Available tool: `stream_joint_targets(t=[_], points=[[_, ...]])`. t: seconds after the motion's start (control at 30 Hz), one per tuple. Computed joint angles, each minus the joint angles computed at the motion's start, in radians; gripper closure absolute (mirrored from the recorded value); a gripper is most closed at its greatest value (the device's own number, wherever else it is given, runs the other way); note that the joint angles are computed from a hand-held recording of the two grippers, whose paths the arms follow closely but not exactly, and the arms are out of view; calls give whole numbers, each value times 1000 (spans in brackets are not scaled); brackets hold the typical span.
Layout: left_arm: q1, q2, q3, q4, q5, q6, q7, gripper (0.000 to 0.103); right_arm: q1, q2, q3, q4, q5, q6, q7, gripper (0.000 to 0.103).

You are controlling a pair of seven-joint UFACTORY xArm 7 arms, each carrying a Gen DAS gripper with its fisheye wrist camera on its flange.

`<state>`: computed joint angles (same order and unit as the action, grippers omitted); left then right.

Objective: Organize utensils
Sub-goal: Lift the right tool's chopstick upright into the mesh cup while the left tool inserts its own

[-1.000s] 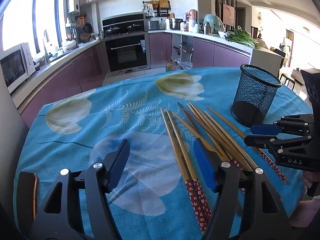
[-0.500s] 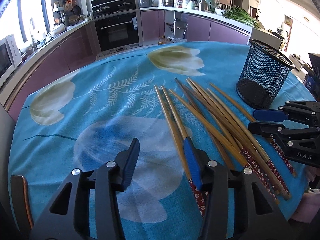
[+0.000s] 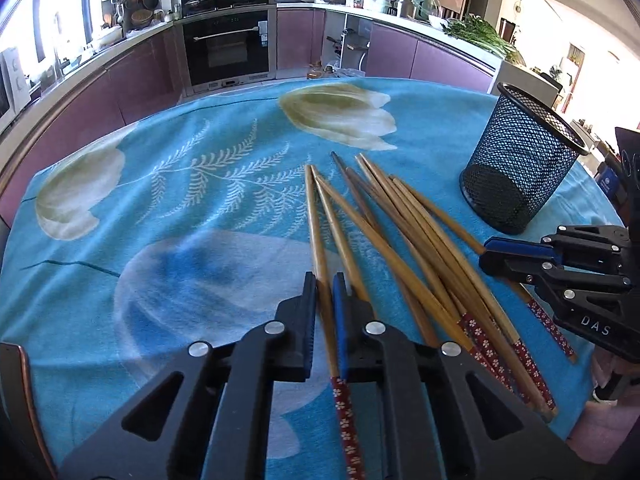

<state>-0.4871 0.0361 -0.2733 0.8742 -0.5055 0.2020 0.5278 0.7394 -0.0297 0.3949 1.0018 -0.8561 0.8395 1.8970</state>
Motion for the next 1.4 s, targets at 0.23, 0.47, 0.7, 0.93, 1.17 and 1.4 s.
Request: stream_joint_targets(t=[0.23, 0.47, 0.7, 0.93, 1.17, 1.4], points=[[-12, -64, 11, -30, -161, 11, 109, 95, -1, -59, 25, -23, -50, 11, 33, 97], [-70, -175, 82, -54, -347, 38, 277, 95, -25, -145, 87, -44, -120, 38, 72, 97], [-129, -259, 153, -53, -498, 66, 395, 95, -49, -204, 144, -37, -167, 96, 87, 97], [-174, -318, 182, 2, -742, 124, 582, 95, -97, -299, 187, -39, -185, 131, 37, 97], [-157, -307, 125, 113, -907, 173, 698, 95, -165, -416, 223, -62, -152, 136, -50, 97], [-148, -223, 55, 254, -908, 172, 687, 95, -236, -527, 238, -93, -96, 137, -149, 97]])
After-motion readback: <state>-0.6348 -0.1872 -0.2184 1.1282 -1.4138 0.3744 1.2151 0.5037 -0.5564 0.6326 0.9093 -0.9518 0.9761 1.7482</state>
